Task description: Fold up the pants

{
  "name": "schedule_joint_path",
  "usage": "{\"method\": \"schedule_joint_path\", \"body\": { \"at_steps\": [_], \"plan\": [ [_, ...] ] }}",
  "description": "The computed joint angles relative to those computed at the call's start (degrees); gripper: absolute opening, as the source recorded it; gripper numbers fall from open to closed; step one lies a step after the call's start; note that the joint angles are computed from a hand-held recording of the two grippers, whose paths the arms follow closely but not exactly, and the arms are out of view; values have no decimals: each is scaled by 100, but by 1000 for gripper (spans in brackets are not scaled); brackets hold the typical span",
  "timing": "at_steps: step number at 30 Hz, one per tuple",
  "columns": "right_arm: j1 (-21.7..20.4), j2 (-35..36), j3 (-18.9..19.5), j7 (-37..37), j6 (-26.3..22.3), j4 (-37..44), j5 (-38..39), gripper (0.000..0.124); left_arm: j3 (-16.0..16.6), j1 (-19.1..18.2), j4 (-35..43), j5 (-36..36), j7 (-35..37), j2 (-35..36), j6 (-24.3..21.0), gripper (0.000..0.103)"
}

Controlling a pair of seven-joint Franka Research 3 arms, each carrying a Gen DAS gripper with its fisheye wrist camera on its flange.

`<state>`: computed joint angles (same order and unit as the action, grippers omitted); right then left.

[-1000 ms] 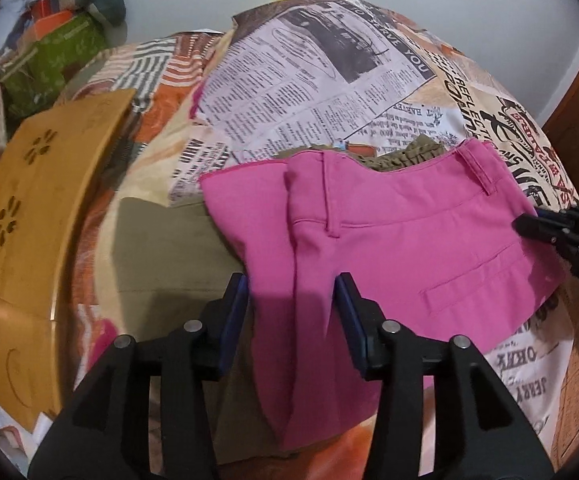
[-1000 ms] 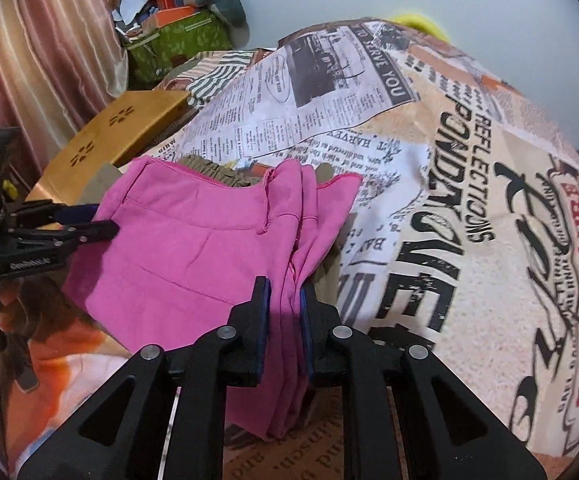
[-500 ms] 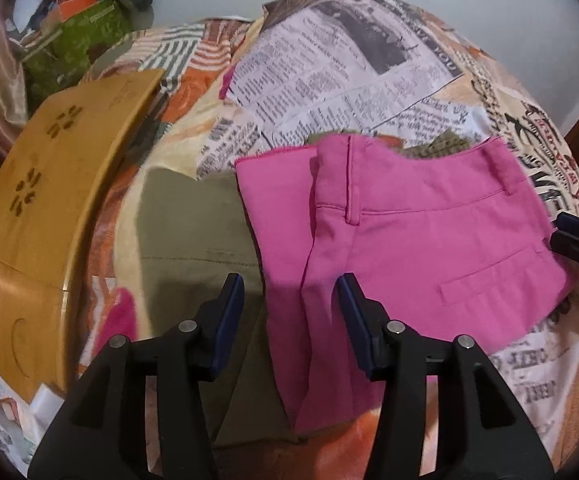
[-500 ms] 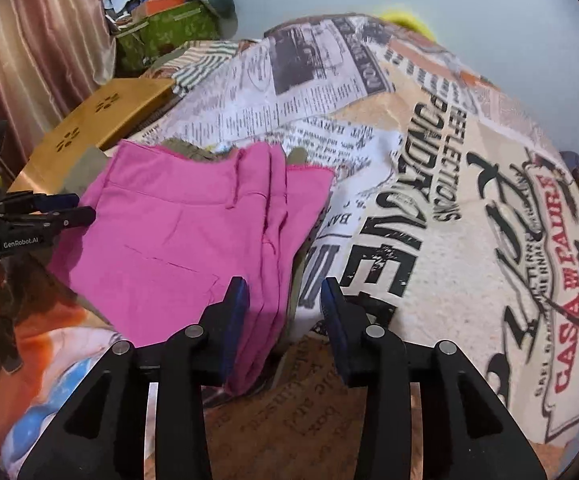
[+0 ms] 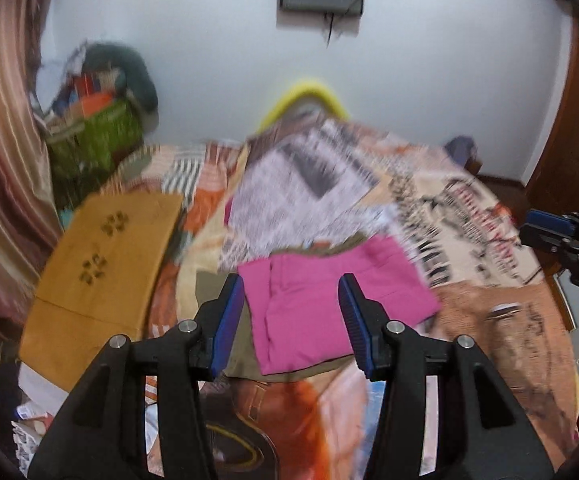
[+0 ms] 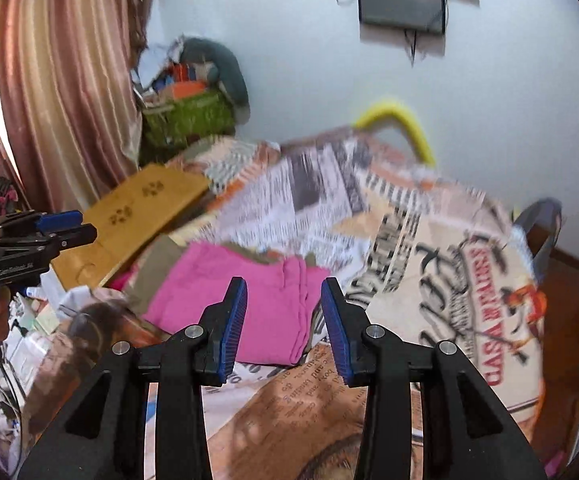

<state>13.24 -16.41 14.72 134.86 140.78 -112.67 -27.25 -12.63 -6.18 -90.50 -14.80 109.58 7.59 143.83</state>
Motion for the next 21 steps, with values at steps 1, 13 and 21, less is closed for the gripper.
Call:
{"method": "schedule_joint_path", "body": {
  "at_steps": [1,13,21],
  "plan": [
    [0,-178,87,137,-1,-21,-119,35,-22,19,-146,-119,83,-201,86,50],
    [-565,-1680,1242,912,434,-299,-671,35,773,-974,-2537,-1649,1372,-3185,1332,50],
    [-1391,-2593,2068,1436,809,-703,-613,35,1071,-1683,-3742,-1481,1129,-4541,2181,50]
  ]
}}
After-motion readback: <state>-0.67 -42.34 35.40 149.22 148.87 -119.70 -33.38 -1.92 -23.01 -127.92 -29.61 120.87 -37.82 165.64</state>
